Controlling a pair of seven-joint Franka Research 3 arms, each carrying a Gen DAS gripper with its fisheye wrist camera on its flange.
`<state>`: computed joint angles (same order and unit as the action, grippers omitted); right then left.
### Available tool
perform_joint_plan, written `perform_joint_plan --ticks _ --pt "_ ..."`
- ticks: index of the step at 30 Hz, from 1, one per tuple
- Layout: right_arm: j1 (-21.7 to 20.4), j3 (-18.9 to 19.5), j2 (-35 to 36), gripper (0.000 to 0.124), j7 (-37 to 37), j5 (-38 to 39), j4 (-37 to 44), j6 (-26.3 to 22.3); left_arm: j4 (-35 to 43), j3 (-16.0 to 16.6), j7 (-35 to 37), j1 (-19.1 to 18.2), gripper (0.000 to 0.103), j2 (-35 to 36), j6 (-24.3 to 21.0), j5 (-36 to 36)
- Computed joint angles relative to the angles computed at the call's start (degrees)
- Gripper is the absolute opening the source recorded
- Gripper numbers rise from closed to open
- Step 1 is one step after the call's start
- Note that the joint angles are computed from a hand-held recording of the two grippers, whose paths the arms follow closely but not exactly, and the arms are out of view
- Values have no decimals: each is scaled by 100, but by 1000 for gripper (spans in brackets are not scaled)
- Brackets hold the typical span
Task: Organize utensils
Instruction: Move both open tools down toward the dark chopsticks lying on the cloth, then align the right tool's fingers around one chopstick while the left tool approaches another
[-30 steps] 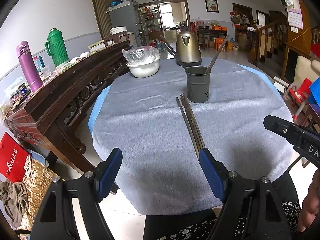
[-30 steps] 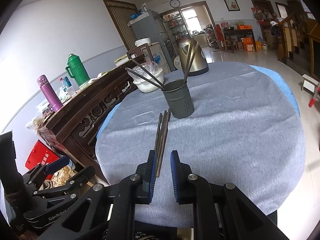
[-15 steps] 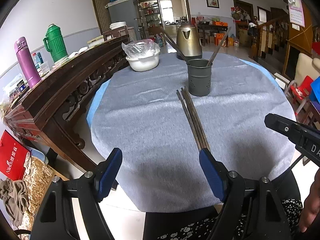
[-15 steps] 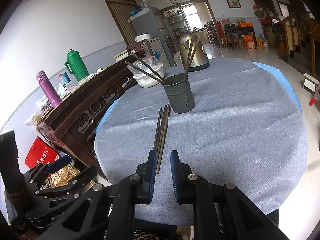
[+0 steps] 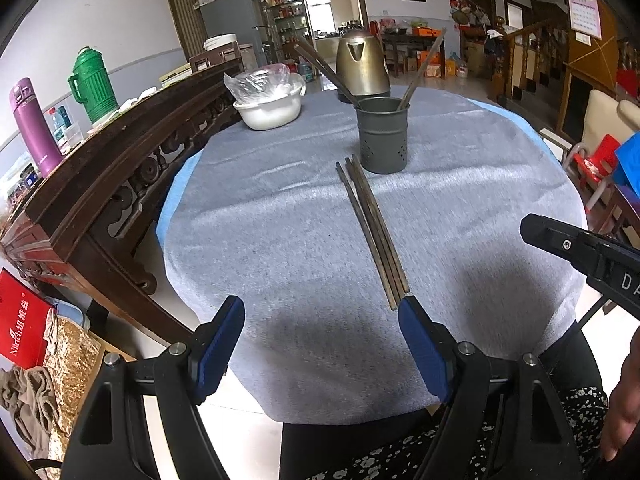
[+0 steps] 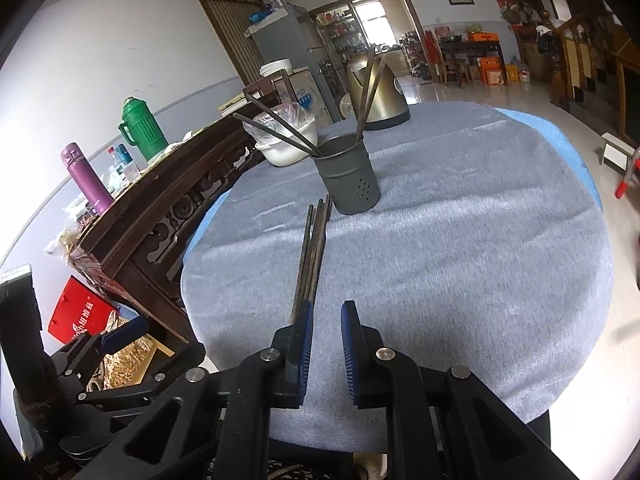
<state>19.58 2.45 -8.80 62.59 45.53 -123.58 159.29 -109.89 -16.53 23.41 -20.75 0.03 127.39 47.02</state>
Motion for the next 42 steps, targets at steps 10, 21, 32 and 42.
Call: perform_joint_plan --ticks 10,21,32,42 --pt "-82 18 212 17 173 -123 131 -162 162 60 187 -8 80 215 -2 -189" --pt "-239 58 558 17 448 -360 405 -313 373 188 491 14 80 545 81 -530" --pt "-349 177 1172 17 493 -589 1075 -432 456 325 597 122 80 776 127 -885" --pt "-431 330 1870 17 527 -748 1923 -792 758 447 754 200 80 1110 62 -1151"
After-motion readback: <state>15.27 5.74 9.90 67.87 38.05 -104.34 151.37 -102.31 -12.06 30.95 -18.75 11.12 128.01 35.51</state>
